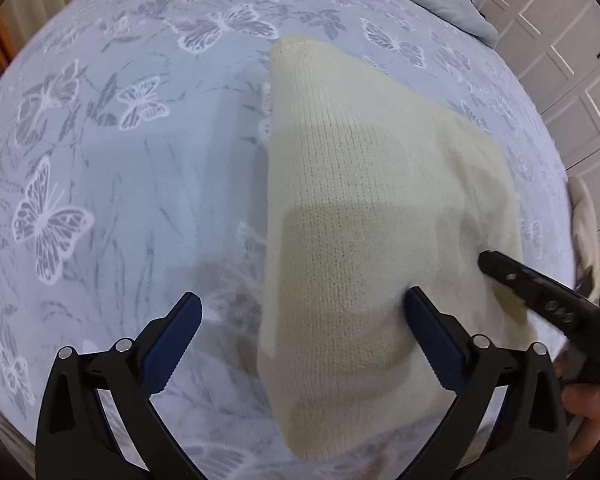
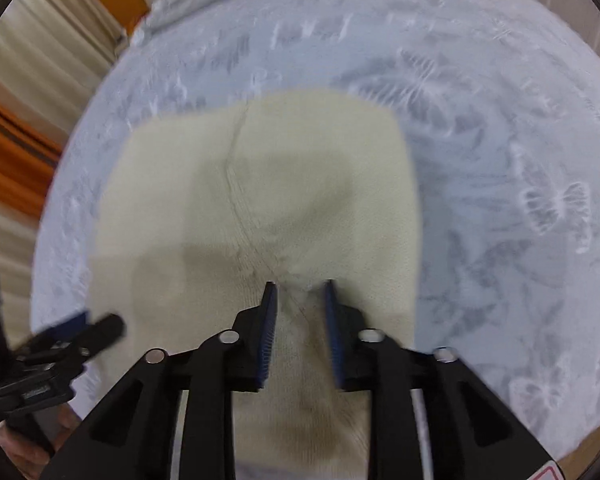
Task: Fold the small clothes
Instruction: 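Grasp the folded cardigan with both tools and lift it off the bed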
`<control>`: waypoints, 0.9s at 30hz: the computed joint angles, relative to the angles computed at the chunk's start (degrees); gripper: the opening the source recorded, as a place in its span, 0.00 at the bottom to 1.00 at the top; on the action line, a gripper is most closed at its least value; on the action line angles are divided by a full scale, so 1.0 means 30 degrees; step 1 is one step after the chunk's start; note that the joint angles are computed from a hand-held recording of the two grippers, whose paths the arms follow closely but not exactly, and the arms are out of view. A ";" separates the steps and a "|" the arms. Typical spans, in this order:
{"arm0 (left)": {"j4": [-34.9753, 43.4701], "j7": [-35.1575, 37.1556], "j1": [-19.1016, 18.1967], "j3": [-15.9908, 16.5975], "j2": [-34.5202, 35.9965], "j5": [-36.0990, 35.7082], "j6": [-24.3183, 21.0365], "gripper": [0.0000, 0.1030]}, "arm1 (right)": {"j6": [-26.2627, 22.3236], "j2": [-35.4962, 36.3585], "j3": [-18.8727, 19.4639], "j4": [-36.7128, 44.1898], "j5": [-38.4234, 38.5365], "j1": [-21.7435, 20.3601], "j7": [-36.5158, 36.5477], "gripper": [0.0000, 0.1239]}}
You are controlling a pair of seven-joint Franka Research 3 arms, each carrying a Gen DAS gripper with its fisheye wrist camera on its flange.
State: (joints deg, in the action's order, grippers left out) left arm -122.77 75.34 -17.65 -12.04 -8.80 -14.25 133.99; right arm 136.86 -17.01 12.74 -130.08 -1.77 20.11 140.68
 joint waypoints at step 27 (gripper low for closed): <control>0.0872 0.2734 0.0298 0.0219 -0.0272 -0.6094 -0.3554 0.67 | 0.5306 -0.4429 -0.0204 -0.5870 0.8994 0.1551 -0.0589 0.28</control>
